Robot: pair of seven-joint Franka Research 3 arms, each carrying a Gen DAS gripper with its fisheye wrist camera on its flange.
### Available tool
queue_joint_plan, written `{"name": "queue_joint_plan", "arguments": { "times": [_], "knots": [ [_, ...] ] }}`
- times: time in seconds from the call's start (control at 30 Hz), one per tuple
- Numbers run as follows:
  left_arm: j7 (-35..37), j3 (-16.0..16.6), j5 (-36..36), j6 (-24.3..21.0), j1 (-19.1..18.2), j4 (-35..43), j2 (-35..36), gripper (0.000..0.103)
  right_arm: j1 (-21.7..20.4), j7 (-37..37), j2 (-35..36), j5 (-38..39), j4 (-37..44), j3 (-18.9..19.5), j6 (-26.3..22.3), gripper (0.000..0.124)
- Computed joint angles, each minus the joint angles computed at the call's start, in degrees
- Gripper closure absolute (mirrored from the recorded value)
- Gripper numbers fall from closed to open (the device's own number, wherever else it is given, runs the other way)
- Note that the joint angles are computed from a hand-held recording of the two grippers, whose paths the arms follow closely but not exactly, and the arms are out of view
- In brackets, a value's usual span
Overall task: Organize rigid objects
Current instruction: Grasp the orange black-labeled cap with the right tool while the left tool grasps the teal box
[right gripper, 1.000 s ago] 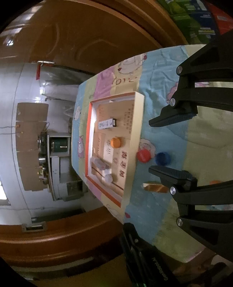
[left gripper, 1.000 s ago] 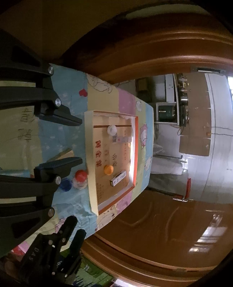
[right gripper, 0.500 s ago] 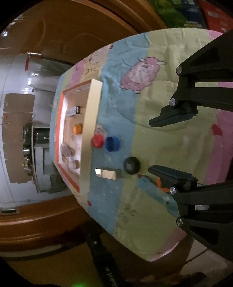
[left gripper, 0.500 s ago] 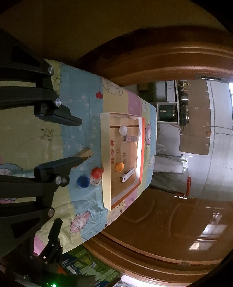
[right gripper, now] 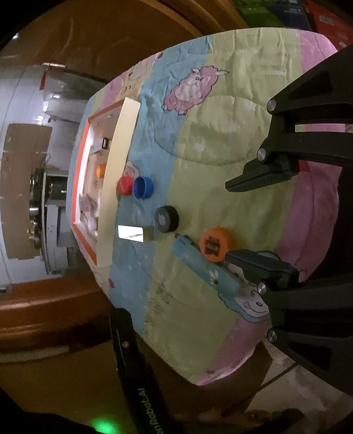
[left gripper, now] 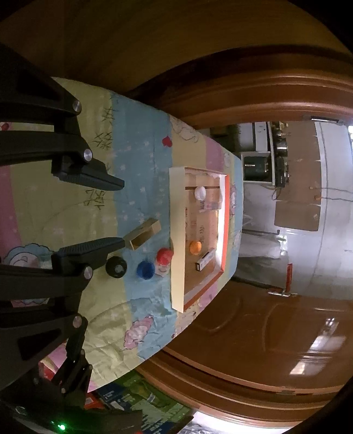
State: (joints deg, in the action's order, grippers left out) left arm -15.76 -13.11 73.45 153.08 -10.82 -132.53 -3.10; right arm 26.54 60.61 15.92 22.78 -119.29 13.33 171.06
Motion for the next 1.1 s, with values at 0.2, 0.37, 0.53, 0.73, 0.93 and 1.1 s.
{"name": "queue_joint_plan", "arguments": {
  "times": [0.2,0.37,0.53,0.73,0.93,1.1],
  "knots": [
    [-0.4,0.1,0.3,0.7,0.0,-0.3,0.1,0.067,1.5,1.0,2.1,-2.1,1.6,-0.8,0.4,0.078],
    [-0.2,0.3,0.5,2.2,0.2,-0.2,0.8,0.067,4.3,3.5,4.3,-6.4,3.2,-3.0,2.5,0.078],
    [0.3,0.6,1.4,4.5,0.0,0.6,2.5,0.067,2.5,3.9,4.8,-6.1,3.8,-1.5,2.8,0.093],
    [7.5,1.2,0.0,8.3,-1.3,3.6,7.3,0.067,-2.6,-1.3,3.4,1.8,2.6,2.8,1.9,0.093],
    [13.8,2.1,-3.2,7.1,-3.8,6.0,11.1,0.067,-4.2,-1.3,1.1,4.0,-0.4,2.3,5.4,0.093],
    [18.0,2.9,-4.8,4.7,-6.0,7.9,13.8,0.067,-5.9,-1.9,0.7,5.9,-0.8,3.1,5.8,0.093]
  ]
}}
